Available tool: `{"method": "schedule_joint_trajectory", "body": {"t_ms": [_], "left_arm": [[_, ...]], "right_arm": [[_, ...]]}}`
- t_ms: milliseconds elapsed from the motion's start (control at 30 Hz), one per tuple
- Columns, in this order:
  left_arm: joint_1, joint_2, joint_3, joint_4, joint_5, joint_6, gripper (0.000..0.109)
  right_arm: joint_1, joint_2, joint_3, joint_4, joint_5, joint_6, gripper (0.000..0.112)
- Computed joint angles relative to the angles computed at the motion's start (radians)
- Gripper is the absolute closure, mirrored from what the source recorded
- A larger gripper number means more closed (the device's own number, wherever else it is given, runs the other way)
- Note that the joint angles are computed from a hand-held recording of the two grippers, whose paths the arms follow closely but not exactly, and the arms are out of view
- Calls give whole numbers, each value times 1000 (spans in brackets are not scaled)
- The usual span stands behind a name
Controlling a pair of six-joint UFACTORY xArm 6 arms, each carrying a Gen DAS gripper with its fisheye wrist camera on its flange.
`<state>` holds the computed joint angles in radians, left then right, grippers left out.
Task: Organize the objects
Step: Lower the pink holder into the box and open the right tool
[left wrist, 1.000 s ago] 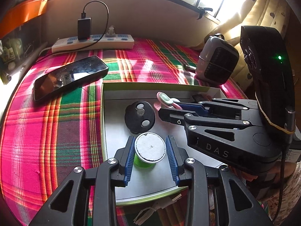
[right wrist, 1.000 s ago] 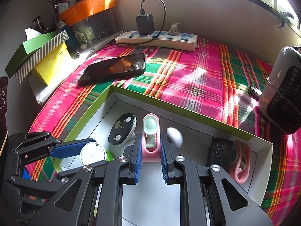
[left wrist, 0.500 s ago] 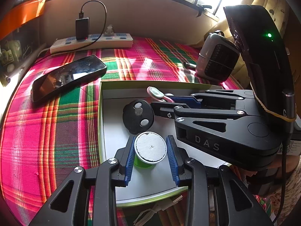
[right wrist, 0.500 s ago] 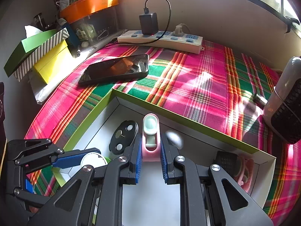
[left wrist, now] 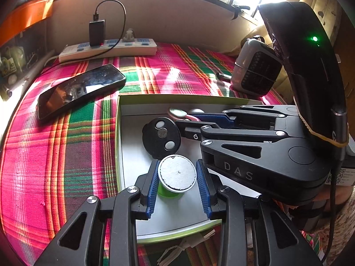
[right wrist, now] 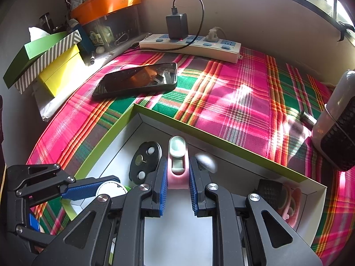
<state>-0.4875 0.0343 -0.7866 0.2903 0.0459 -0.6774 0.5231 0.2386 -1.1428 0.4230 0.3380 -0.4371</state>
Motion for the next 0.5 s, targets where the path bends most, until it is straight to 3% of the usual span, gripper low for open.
{"method": "schedule_joint_trajectory", "body": {"t_ms": [500], "left_arm": [[-13,1,8,-54,-12,35,72]], "right_arm": [[1,-18,19,-18,-22,20,92]]}}
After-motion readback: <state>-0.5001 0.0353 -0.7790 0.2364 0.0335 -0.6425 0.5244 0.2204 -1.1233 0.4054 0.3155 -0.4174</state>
